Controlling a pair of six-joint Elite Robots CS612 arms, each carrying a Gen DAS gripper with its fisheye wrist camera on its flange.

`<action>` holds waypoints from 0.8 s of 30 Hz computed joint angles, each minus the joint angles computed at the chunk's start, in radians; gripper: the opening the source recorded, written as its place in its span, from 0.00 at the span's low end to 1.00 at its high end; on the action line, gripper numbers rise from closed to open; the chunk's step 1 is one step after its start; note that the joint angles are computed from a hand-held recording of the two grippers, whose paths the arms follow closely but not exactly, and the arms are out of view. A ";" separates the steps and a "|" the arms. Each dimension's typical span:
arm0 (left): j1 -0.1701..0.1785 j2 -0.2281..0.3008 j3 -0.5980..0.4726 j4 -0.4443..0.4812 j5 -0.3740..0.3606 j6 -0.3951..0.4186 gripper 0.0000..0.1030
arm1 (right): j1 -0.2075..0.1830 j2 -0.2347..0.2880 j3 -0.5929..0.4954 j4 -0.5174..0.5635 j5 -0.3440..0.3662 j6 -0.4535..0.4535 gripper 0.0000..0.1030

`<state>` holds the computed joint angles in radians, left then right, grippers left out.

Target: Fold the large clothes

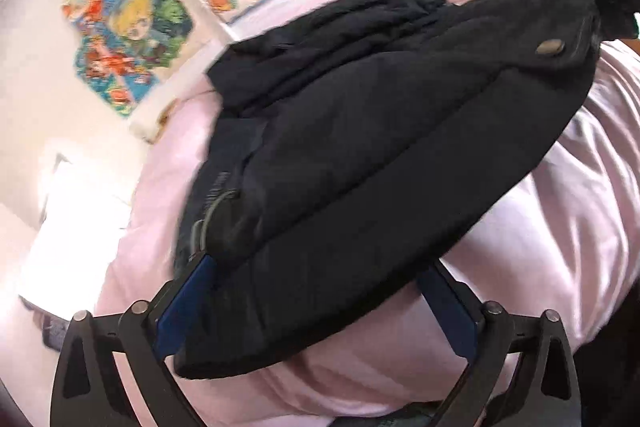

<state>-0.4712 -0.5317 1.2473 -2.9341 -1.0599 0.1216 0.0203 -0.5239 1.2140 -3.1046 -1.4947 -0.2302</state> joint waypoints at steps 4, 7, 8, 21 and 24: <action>-0.010 0.019 -0.015 -0.052 0.177 -0.013 0.94 | -0.002 0.002 0.000 -0.028 -0.010 0.020 0.17; 0.010 0.004 -0.016 -0.018 0.136 -0.128 0.93 | -0.001 0.002 0.004 -0.035 -0.016 0.014 0.17; 0.016 -0.001 -0.014 -0.019 0.112 -0.158 0.91 | 0.000 0.003 0.005 -0.037 -0.021 0.010 0.17; 0.010 -0.014 0.042 -0.235 0.060 -0.096 0.10 | 0.027 -0.010 0.031 -0.063 -0.106 0.013 0.12; 0.002 -0.031 0.073 -0.251 0.062 -0.097 0.08 | 0.034 -0.018 0.057 -0.078 -0.138 -0.003 0.10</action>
